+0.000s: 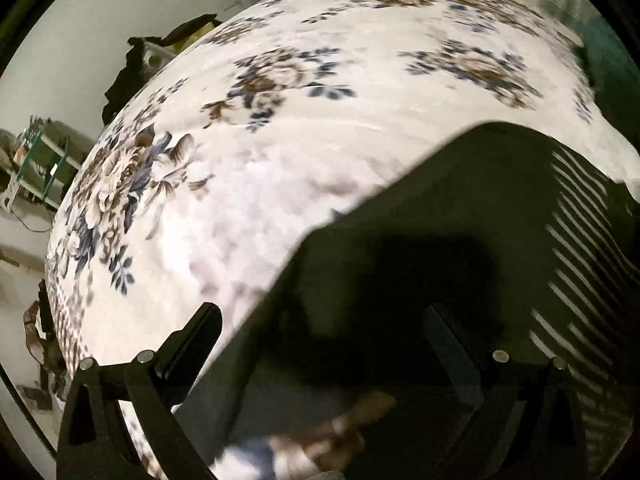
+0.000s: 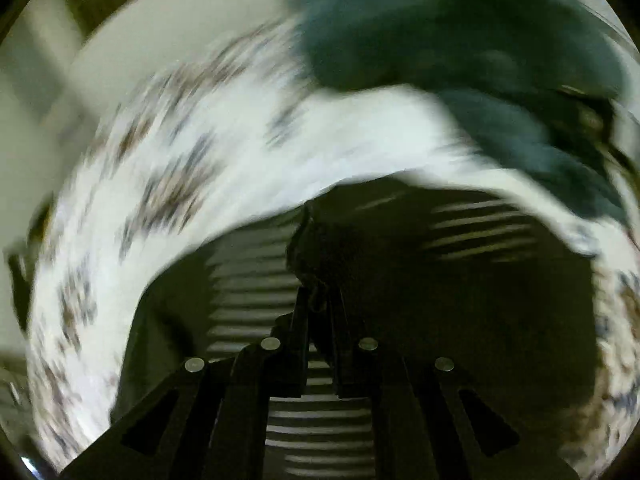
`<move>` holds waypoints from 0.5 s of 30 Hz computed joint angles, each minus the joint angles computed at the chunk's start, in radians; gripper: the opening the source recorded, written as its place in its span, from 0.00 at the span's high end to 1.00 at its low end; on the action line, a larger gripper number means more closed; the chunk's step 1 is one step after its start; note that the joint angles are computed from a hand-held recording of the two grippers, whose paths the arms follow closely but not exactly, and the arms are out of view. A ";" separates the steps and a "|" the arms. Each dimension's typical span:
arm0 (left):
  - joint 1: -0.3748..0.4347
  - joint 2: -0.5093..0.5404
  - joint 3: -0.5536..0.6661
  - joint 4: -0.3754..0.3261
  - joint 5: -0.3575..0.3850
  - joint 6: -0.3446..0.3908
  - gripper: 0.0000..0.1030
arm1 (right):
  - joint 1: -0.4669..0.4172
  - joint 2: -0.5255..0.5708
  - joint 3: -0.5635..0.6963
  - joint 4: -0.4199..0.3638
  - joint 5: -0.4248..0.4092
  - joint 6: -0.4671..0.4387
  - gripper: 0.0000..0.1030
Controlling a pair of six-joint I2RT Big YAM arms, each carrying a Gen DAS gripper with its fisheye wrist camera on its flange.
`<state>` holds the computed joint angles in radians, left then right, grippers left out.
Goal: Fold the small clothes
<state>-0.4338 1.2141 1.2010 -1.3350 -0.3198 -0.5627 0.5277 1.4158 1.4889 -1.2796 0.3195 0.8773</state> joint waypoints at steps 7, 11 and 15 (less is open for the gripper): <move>0.082 -0.016 -0.065 0.068 0.048 0.084 0.00 | 0.146 0.296 0.172 -0.037 0.006 -0.032 0.92; 0.132 -0.075 -0.105 0.040 0.088 0.113 0.00 | 0.115 0.190 0.052 0.043 -0.182 -0.006 0.69; 0.221 -0.253 -0.177 -0.100 0.153 0.067 0.00 | 0.095 -0.030 -0.115 0.040 -0.212 0.119 0.25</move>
<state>-0.2129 0.9612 1.0244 -1.4353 -0.1670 -0.4958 0.6231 1.3862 1.3743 -1.2398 0.1078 0.9964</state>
